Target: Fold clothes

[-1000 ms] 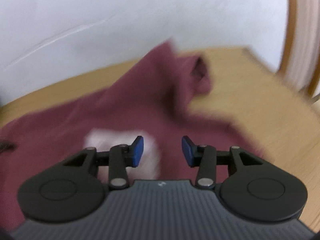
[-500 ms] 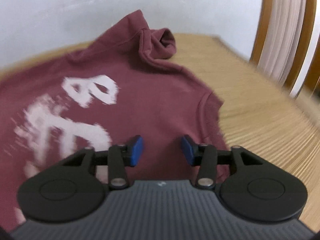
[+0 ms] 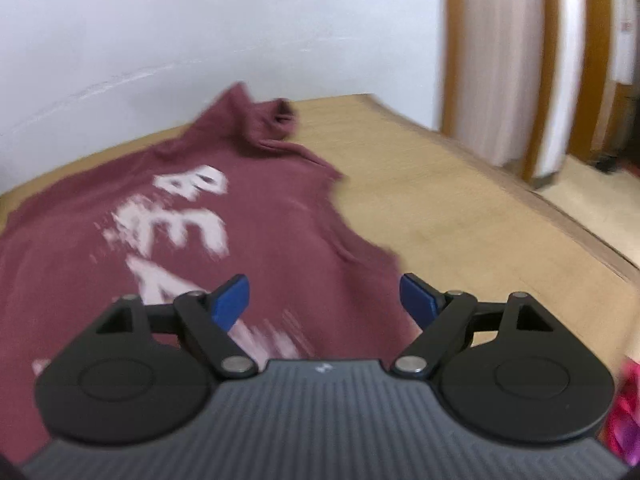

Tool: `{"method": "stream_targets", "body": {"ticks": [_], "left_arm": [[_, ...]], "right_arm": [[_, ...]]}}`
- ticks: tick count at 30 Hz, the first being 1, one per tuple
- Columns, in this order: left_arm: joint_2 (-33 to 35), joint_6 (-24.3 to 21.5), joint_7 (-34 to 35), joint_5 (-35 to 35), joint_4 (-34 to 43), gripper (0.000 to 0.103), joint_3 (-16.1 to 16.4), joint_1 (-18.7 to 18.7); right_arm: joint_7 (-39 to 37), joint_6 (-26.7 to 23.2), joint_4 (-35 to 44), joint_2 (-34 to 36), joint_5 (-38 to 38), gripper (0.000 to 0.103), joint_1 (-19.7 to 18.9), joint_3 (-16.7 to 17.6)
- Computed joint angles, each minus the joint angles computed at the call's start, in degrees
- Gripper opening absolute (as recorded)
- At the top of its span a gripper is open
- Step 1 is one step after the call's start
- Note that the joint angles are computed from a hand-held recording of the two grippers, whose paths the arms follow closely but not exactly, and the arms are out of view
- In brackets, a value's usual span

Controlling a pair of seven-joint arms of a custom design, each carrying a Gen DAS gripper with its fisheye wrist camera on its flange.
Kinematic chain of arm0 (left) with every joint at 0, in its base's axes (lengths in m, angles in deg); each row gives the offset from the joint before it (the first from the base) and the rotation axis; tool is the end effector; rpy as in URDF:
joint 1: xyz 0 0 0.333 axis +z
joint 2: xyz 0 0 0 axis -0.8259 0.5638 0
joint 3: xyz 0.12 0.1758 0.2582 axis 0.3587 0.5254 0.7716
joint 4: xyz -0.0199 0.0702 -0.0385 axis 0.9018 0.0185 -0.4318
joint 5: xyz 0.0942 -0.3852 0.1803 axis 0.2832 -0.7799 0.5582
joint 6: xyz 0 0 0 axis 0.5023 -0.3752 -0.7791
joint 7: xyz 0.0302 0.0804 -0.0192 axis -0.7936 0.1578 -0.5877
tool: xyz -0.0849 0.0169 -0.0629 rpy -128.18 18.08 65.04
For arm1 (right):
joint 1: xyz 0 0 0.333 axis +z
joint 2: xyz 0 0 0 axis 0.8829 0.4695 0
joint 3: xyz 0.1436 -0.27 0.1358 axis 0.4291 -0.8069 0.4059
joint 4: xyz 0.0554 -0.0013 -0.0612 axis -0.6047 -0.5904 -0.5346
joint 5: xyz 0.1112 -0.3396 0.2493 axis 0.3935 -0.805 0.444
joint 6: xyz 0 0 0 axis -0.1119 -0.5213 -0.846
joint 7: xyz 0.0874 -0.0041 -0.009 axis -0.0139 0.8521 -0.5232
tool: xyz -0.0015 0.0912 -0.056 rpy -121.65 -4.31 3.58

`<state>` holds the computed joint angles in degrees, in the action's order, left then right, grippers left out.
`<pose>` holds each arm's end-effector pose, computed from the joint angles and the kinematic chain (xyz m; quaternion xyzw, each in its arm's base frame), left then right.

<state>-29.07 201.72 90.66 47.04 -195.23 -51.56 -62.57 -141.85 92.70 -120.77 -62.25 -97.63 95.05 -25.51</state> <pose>0.6515 -0.1832 0.4415 -0.4859 0.8296 -0.1823 0.2061 0.4772 0.3757 0.4195 -0.3744 0.8051 -0.4020 0.2238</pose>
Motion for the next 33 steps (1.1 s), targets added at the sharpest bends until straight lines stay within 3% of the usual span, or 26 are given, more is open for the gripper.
{"method": "stream_targets", "body": {"ticks": [2, 6, 10, 15, 20, 23, 28, 33], "left_arm": [[-2.85, 1.73, 5.37, -5.84, -3.74, 0.082, -0.87, 2.44], [-6.61, 1.06, 10.20, -12.52, -7.28, 0.081, -0.13, 4.35], [-9.76, 4.51, 17.42, -15.72, -10.95, 0.081, 0.38, 4.54], [-10.77, 9.09, 22.63, -13.81, -14.22, 0.081, 0.73, 3.75], [-10.44, 12.12, 22.39, -11.55, -15.50, 0.080, 0.85, 3.50], [-11.72, 12.54, 27.77, -14.71, -17.06, 0.080, 1.00, 3.27], [-11.66, 20.70, 33.11, -12.28, -20.31, 0.082, 1.04, 2.54], [-8.87, 20.68, 47.34, -27.28, -17.13, 0.083, -0.62, 2.17]], "right_arm": [[6.39, -4.70, -2.64, -1.65, 3.73, 0.084, 1.92, 1.78], [18.94, -8.03, -6.93, -3.54, 7.95, 0.084, 4.65, 4.65], [24.40, -6.39, -9.11, -3.74, 7.45, 0.084, 6.09, 5.64], [21.78, 1.40, -9.72, -2.64, 3.79, 0.084, 5.59, 4.88], [25.99, 3.67, -9.50, -1.46, 1.65, 0.084, 5.91, 4.08], [27.94, 5.01, -10.36, -2.27, 1.70, 0.084, 5.88, 4.04], [22.76, 7.29, -10.27, -2.26, 1.83, 0.084, 5.57, 4.10], [23.90, 7.69, -10.05, -1.79, 1.33, 0.086, 5.52, 3.93]]}}
